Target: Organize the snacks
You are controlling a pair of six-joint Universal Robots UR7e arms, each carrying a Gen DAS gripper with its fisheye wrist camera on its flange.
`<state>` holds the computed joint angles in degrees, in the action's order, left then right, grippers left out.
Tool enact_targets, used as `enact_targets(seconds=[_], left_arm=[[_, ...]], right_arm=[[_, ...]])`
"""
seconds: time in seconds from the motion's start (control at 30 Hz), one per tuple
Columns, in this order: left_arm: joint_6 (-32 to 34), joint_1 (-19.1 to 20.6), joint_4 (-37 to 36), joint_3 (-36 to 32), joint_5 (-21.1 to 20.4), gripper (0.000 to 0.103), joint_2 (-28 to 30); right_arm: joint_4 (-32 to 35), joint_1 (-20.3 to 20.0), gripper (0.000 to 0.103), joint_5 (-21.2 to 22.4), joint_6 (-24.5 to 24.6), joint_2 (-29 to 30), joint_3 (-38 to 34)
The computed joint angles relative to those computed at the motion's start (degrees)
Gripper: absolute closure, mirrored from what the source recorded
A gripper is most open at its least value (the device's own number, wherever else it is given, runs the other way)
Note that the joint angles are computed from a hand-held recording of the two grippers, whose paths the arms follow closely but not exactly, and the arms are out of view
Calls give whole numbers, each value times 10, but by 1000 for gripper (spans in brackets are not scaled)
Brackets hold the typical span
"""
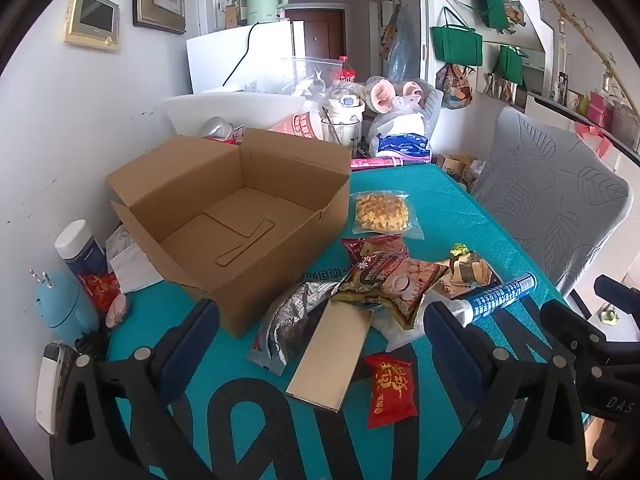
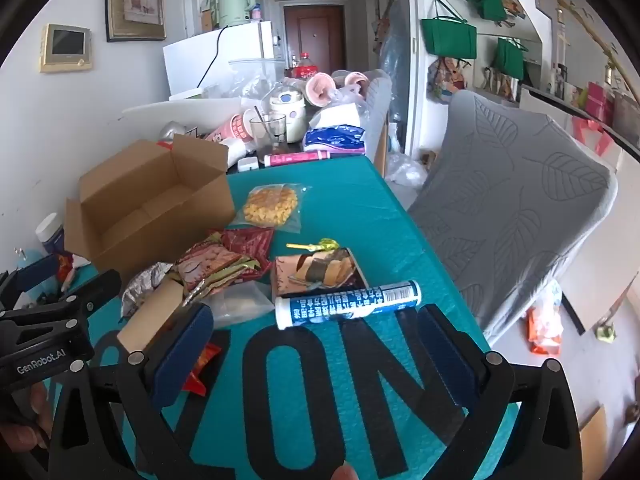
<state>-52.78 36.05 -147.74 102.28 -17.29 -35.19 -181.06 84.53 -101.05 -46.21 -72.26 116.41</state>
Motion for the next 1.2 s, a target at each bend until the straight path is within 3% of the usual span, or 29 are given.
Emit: enact_targets(seconds=[1.2], left_arm=[[57,-4,-61,13,-17,0,-2]], right_arm=[[-7,-1,0,-7,4,-1,4]])
